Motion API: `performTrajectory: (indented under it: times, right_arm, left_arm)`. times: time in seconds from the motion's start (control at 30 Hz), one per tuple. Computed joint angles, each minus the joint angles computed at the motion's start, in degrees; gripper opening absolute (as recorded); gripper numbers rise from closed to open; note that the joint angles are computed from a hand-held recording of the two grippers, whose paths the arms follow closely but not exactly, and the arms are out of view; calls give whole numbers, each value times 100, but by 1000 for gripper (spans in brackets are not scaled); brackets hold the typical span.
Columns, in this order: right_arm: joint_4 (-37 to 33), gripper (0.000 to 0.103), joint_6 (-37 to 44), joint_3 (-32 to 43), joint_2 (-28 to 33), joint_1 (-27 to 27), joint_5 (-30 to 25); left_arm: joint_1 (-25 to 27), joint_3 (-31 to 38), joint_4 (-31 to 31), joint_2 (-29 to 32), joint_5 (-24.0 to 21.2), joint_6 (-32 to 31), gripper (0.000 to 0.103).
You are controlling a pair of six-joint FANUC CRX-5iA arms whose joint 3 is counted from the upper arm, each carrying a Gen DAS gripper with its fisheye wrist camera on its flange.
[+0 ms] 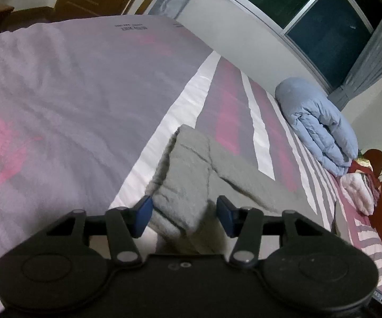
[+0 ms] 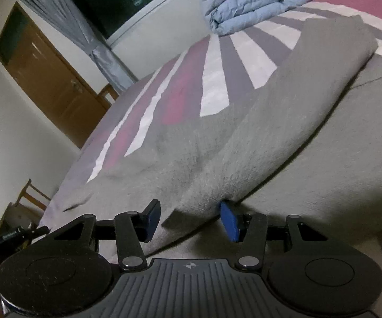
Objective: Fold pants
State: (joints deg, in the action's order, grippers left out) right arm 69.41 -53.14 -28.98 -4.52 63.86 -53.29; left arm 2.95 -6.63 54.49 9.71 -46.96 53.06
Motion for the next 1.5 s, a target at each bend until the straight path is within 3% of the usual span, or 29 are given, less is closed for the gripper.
performTrajectory:
  times: [0.17, 0.4, 0.5, 0.63, 0.67, 0.7, 0.8, 0.9, 0.93, 1.0, 1.07, 1.13, 1.17, 1.27, 1.5]
  right_arm:
    - [51, 51, 233, 20, 74, -25, -123]
    - [-29, 51, 233, 127, 210, -134, 25]
    - [-125, 51, 295, 176, 216, -149, 69]
    - [-64, 50, 180, 128, 218, -208, 148]
    - [-87, 39, 224, 140, 234, -208, 129]
    - [-115, 19, 276, 151, 241, -215, 140]
    - [-22, 9, 300, 131, 230, -259, 243]
    - [590, 7, 75, 69, 177, -210, -27]
    - [799, 7, -17, 60, 163, -175, -162]
    - [1101, 7, -141, -6, 100, -63, -432]
    - [1063, 7, -193, -93, 116, 13, -484]
    - [160, 7, 353, 4, 245, 23, -123]
    - [-59, 7, 352, -42, 272, -11, 83]
    - [265, 7, -237, -283, 215, 53, 54]
    - [141, 9, -119, -279, 152, 72, 125]
  left_arm:
    - [19, -207, 272, -110, 73, -229, 31]
    - [50, -441, 350, -295, 95, -290, 31]
    - [44, -510, 291, -366, 124, -274, 37]
    - [-34, -216, 129, -172, 3, -134, 36]
    - [-63, -52, -75, -90, -43, -33, 33]
    - [-80, 103, -281, -12, -82, 56, 30]
    - [-109, 504, -539, 235, -237, 153, 24]
    - [-159, 348, 239, 160, 58, -440, 18]
    - [-197, 227, 519, 60, 265, -731, 9]
    - [-222, 25, 917, -67, 487, -1238, 9]
    - [-100, 250, 230, 91, 160, -783, 9]
    - [-39, 410, -642, 228, -113, -328, 9]
    - [-14, 273, -628, 167, -70, -349, 9]
    - [60, -214, 75, 2, 39, -639, 9]
    - [25, 66, -352, -24, 14, -369, 13]
